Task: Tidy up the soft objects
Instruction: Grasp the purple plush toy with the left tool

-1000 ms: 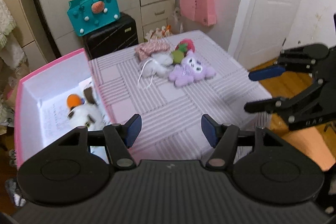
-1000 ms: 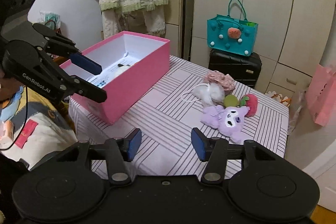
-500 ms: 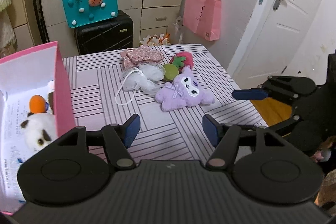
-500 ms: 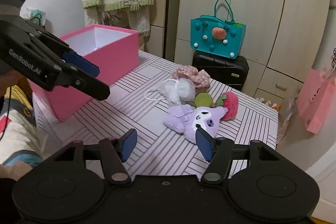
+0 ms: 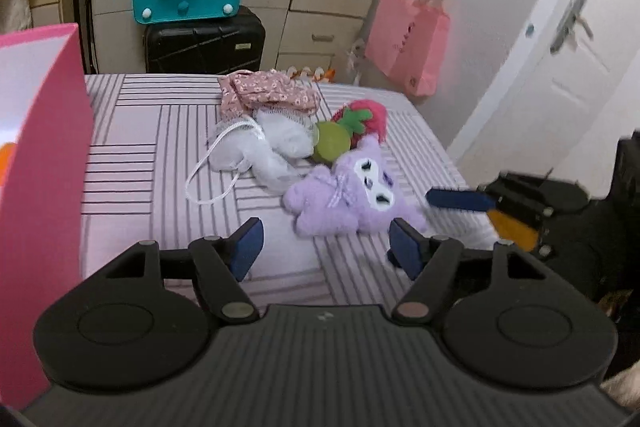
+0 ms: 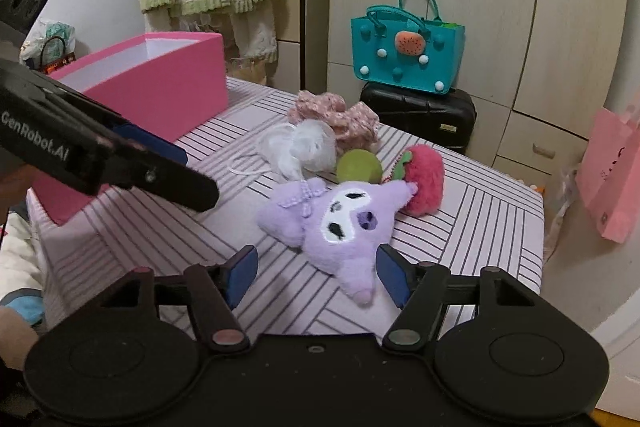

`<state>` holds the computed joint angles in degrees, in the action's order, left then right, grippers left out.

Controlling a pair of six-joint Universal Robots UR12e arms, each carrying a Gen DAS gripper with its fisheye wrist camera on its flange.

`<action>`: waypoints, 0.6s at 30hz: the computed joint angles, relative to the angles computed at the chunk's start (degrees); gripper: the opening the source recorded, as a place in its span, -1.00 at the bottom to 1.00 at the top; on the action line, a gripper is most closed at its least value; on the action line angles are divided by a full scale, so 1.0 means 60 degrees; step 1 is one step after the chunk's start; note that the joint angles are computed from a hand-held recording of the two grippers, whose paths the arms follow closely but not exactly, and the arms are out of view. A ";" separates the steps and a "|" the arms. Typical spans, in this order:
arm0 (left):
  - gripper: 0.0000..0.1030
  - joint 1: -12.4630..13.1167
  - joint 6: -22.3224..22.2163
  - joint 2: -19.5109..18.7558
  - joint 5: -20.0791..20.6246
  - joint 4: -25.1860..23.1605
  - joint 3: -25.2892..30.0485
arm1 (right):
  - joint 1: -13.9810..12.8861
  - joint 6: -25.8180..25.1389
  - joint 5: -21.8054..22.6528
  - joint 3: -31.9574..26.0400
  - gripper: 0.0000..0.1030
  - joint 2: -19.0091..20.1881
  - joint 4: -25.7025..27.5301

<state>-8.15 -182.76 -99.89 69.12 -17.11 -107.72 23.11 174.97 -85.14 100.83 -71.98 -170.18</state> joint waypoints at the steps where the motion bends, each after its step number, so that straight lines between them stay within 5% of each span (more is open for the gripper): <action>1: 0.34 0.0006 -0.0101 -0.0068 -0.0067 0.0141 0.0004 | -0.0022 -0.0080 0.0018 -0.0033 0.40 0.0064 -0.0003; 11: 0.34 -0.0204 -0.0902 -0.0895 0.0154 0.0628 0.0400 | -0.0206 -0.0221 0.0353 -0.0320 0.67 0.0505 -0.0238; 18: 0.53 -0.0251 -0.1325 -0.1135 0.0328 0.0985 0.0413 | -0.0191 -0.0818 0.0353 -0.0533 0.72 0.0762 -0.0140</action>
<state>-9.65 -190.71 -106.70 71.09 -11.19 -105.24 21.97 170.06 -83.01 97.63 -67.41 -171.02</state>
